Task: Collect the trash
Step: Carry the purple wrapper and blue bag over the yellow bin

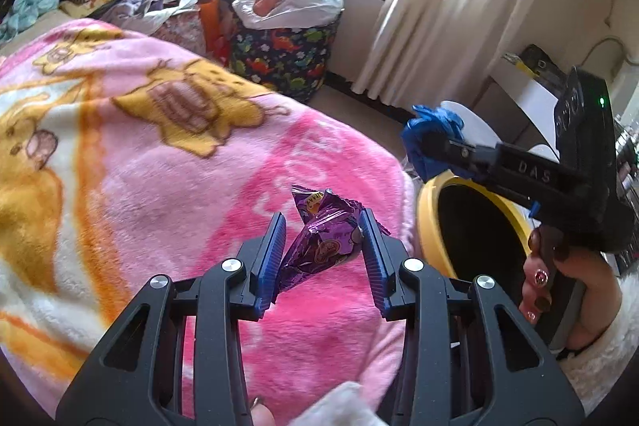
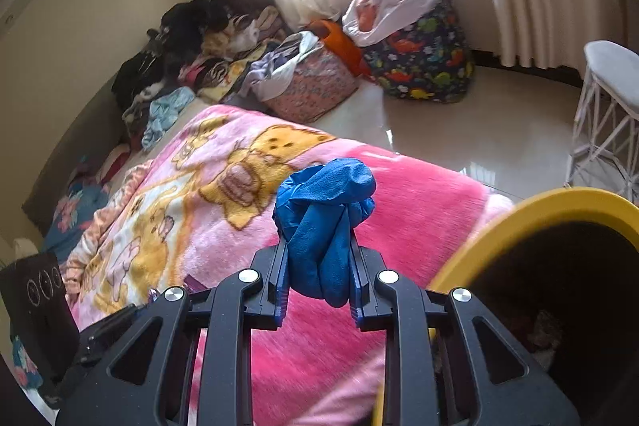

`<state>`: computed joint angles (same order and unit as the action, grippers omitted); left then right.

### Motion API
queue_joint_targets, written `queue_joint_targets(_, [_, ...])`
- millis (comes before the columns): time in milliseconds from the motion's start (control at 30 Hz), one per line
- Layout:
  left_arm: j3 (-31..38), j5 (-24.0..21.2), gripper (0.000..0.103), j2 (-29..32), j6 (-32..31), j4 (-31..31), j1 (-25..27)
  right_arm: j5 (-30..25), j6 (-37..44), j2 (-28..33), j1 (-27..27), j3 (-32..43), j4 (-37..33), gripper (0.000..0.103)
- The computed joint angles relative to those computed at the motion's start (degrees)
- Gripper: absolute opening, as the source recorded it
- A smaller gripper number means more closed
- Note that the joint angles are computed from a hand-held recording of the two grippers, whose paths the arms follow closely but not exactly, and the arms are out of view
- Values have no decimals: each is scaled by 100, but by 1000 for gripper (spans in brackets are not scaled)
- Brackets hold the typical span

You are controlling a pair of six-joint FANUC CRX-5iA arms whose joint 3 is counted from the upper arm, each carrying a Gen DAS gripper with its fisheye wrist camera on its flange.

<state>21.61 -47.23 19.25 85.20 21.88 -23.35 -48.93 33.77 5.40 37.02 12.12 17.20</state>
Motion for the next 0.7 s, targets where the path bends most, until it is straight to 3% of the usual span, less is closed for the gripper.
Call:
queue_joint_targets(400, [263, -49, 31, 115, -156, -8, -391, 30, -987, -980, 52, -1206, 530, 23])
queue_joint_targets(700, [566, -134, 31, 327, -266, -27, -619, -93, -1566, -1401, 161, -1697, 893, 23])
